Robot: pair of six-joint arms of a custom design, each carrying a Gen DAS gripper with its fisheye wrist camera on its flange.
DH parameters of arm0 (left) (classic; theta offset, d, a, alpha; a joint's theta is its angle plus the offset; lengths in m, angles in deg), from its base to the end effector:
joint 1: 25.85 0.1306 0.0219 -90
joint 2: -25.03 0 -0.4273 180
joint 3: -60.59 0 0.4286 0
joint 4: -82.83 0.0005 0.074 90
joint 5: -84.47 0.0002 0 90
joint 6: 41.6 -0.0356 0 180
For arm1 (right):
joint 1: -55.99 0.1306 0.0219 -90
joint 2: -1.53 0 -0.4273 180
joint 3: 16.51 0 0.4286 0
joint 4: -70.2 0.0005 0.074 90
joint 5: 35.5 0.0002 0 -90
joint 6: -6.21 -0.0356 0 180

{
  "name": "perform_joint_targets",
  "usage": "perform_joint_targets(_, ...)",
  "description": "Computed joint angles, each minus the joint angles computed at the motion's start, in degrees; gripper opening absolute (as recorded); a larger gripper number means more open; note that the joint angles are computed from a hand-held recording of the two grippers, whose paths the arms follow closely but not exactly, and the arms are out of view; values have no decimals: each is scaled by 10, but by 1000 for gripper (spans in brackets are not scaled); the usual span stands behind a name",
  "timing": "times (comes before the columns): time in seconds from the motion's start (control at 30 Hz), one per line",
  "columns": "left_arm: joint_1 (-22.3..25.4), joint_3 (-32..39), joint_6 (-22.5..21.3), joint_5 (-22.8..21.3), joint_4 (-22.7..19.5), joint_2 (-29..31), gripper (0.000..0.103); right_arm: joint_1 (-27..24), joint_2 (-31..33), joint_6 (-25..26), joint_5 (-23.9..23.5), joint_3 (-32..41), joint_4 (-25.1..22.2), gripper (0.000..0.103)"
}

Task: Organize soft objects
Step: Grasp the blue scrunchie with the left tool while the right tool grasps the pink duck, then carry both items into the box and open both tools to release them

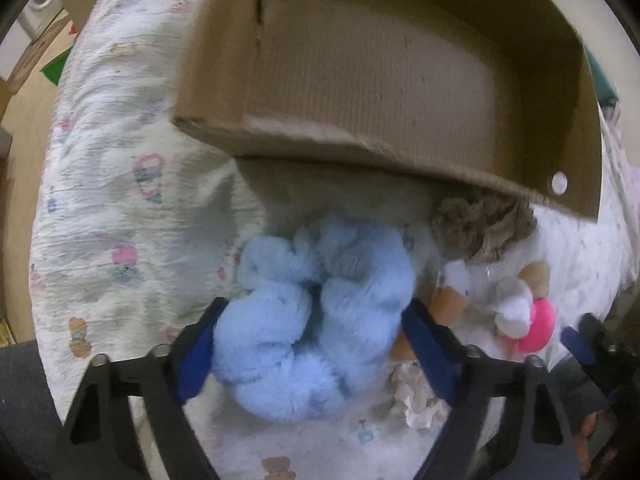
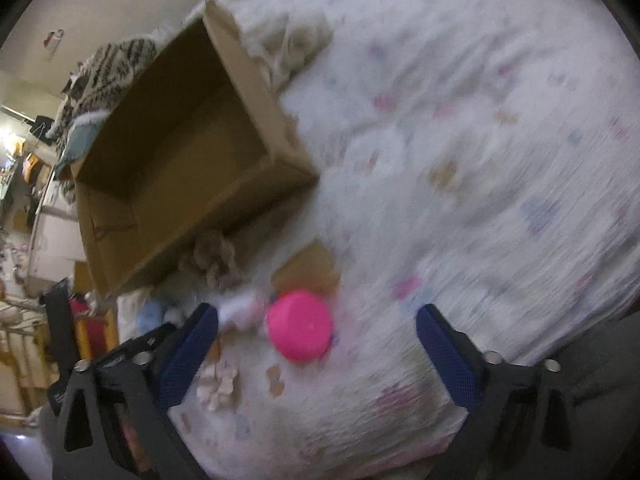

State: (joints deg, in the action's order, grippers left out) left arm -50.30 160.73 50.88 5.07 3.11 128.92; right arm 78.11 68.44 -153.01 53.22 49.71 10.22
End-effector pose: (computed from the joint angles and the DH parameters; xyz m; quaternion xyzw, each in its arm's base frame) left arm 0.5108 -0.2400 0.4091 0.1946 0.9749 -0.1029 0.0337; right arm 0.3115 0.1269 0.4229 0.3839 0.8879 0.1886 0.1692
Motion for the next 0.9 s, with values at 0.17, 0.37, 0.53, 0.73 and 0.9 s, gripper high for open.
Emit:
perform_joint_targets(0.17, -10, -16, 0, -4, 15, -6, 50, -2, 28, 7, -35, 0, 8, 77)
perform_joint_targets(0.37, -14, -20, -5, 2, 16, -26, 27, -6, 47, 8, -50, 2, 11, 42)
perform_joint_targets(0.53, -6, -30, 1, -5, 20, -54, 26, 12, 42, 11, -25, 8, 13, 42)
perform_joint_targets(0.73, 27, -40, 6, -18, 25, -76, 26, 25, 15, 7, -19, 1, 40, 42)
perform_joint_targets(0.9, 53, -47, -2, -30, 25, -100, 26, 48, 11, 34, 4, 20, 47, 42)
